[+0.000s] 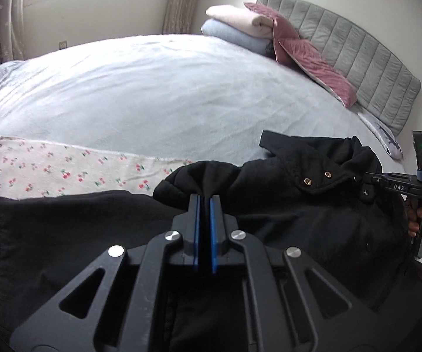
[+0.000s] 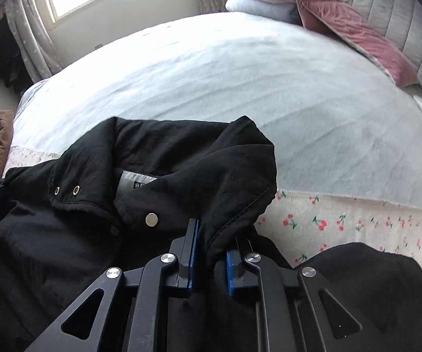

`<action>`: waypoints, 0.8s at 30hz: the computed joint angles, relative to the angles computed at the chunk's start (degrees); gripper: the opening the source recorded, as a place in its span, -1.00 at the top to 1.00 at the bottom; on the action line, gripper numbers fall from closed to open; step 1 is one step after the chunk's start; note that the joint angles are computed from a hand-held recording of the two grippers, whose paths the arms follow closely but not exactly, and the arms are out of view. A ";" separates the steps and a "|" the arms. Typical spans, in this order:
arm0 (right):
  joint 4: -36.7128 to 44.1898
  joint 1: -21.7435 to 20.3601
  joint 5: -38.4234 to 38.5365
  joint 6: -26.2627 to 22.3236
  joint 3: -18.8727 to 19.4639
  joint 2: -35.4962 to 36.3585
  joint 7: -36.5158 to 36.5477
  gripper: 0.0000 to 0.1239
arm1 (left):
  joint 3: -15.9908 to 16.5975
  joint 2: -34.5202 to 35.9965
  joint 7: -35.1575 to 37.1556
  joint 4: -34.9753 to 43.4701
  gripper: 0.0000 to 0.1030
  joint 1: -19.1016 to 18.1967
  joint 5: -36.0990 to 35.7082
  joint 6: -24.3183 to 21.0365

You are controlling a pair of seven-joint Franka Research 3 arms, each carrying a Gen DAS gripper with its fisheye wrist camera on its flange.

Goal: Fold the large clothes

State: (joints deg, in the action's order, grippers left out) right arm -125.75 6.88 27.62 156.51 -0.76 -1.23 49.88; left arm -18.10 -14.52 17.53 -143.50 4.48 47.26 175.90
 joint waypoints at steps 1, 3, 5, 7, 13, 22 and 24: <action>-0.58 0.51 1.02 2.72 0.46 -0.57 -0.73 0.78 | -2.95 -1.39 -4.41 0.28 0.86 3.70 4.20 -0.02; -1.41 1.66 3.22 6.67 1.08 -1.88 -1.69 0.80 | -7.39 -5.09 -13.18 0.62 0.87 9.56 11.29 -0.12; -1.36 3.10 6.51 9.80 1.47 -2.32 -2.80 0.80 | -11.25 -6.13 -20.19 2.40 0.87 13.40 17.94 -3.37; -1.39 3.31 2.13 12.50 2.23 -1.39 2.03 0.79 | -12.60 -3.52 -19.97 4.78 0.85 12.89 19.91 -10.00; -2.67 2.50 -10.80 10.13 1.49 -1.63 13.57 -0.04 | -7.32 -0.36 -6.96 4.79 -0.56 4.72 7.82 -16.29; -9.55 0.55 -5.70 -15.04 -3.46 -23.28 3.68 -0.16 | 4.51 -17.01 18.96 -5.73 -0.58 -17.11 -17.38 -26.63; -10.85 -0.54 -5.06 -20.32 -4.99 -28.03 2.64 -0.18 | 3.97 -21.98 21.56 -7.65 -0.60 -19.60 -20.50 -30.92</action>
